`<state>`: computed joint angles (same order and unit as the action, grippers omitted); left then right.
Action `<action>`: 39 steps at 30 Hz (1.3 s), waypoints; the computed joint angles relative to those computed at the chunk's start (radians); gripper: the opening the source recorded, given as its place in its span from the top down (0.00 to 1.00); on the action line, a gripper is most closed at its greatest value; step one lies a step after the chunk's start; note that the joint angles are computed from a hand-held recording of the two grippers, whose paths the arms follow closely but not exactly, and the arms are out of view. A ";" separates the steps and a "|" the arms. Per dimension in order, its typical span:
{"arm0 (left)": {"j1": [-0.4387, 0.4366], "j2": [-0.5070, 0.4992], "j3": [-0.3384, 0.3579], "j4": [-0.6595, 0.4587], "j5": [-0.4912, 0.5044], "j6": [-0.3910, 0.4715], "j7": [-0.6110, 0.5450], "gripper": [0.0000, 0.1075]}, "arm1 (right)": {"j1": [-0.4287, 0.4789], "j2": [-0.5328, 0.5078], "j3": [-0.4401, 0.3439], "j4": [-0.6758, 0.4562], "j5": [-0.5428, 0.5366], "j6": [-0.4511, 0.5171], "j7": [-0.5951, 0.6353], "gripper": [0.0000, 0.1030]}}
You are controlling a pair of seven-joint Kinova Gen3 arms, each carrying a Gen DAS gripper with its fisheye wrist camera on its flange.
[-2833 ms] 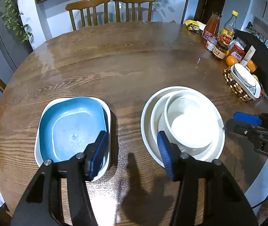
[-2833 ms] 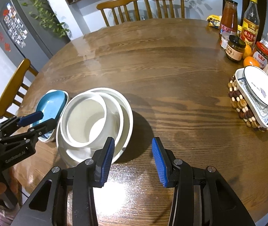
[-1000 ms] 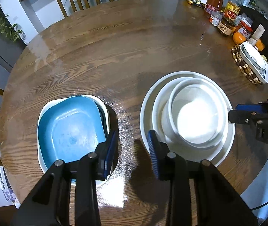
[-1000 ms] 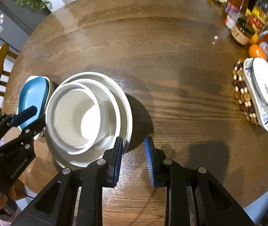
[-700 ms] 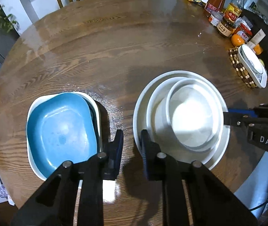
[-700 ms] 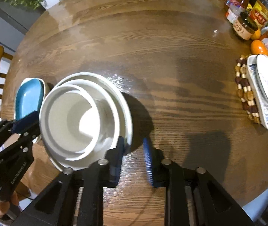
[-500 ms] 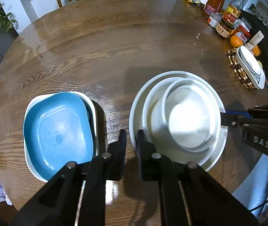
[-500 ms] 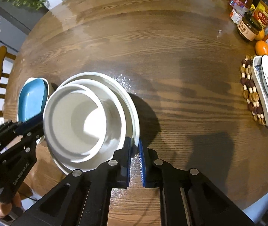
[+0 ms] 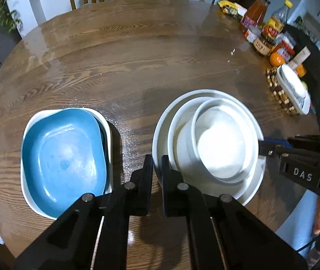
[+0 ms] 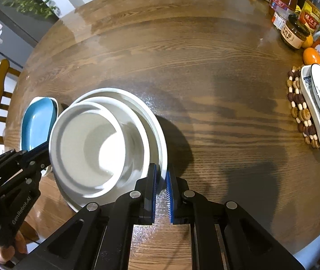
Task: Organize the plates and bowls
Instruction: 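Close both tools on the large white bowl rim, then lift the nested bowls with both tools and carry them over the blue square dish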
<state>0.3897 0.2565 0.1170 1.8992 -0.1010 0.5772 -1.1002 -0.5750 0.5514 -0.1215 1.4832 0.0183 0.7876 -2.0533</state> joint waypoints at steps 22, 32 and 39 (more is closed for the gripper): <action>-0.050 -0.029 0.021 0.060 0.130 -0.078 -0.091 0.99 | 0.041 -0.042 -0.021 0.076 -0.050 -0.071 0.055 0.89; -0.039 -0.046 0.021 0.082 0.122 -0.100 -0.082 0.99 | 0.033 -0.066 -0.016 0.114 -0.042 -0.098 0.051 0.89; -0.033 -0.072 0.020 0.094 0.100 -0.106 -0.060 0.99 | 0.025 -0.079 -0.018 0.121 -0.034 -0.105 0.040 0.89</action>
